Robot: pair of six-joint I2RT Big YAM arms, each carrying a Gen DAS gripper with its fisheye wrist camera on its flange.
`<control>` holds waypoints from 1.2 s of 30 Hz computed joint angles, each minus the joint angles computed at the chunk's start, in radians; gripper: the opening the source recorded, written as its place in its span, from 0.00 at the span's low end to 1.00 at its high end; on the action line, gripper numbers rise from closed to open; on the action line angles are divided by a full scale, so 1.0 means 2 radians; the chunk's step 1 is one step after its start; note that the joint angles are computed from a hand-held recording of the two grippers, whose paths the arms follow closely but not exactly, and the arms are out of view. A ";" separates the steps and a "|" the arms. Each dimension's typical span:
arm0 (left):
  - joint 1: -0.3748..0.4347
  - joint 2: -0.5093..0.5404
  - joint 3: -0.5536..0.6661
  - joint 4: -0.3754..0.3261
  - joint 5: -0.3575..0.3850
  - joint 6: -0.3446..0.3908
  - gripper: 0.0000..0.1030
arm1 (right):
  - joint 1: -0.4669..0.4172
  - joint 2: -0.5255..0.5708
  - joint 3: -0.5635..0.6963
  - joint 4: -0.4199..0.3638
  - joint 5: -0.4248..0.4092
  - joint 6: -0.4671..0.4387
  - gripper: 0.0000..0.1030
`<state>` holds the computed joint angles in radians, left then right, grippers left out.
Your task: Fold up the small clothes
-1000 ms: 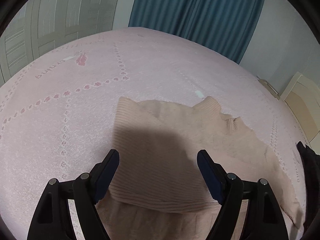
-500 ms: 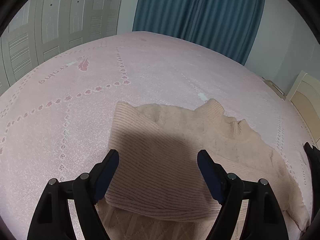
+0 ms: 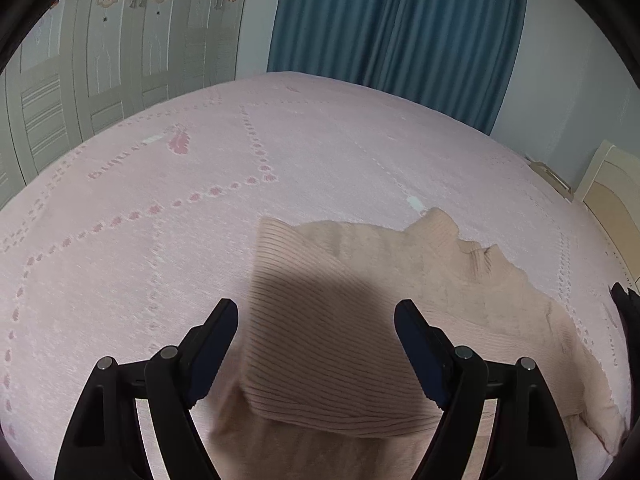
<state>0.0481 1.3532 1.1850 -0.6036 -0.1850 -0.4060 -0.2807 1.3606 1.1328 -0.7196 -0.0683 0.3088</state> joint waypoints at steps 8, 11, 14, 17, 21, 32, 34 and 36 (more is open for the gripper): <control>0.065 -0.033 -0.020 -0.005 0.050 -0.016 0.77 | 0.067 -0.021 0.047 -0.013 0.079 -0.041 0.05; 0.088 -0.049 -0.031 -0.007 0.041 -0.003 0.78 | 0.116 -0.014 0.086 -0.024 0.108 -0.052 0.05; 0.117 -0.065 -0.044 -0.005 0.045 0.012 0.79 | 0.171 0.008 0.133 -0.039 0.131 -0.057 0.05; 0.158 -0.076 -0.053 -0.010 0.074 0.011 0.79 | 0.230 0.036 0.184 -0.049 0.141 -0.057 0.05; 0.211 -0.073 -0.055 -0.023 0.116 0.006 0.79 | 0.315 0.090 0.259 -0.055 0.146 -0.055 0.05; 0.237 -0.064 -0.057 -0.027 0.144 0.039 0.79 | 0.467 0.249 0.395 -0.081 0.063 -0.055 0.05; 0.229 -0.063 -0.056 -0.026 0.137 0.049 0.79 | 0.477 0.264 0.392 -0.084 0.044 -0.062 0.06; 0.221 -0.062 -0.055 -0.026 0.131 0.052 0.79 | 0.481 0.266 0.377 -0.077 0.023 -0.073 0.11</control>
<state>0.4903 1.2299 1.0760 -0.6557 0.0772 -0.3019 0.6818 1.8922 1.8870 -0.8741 -0.0231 0.1622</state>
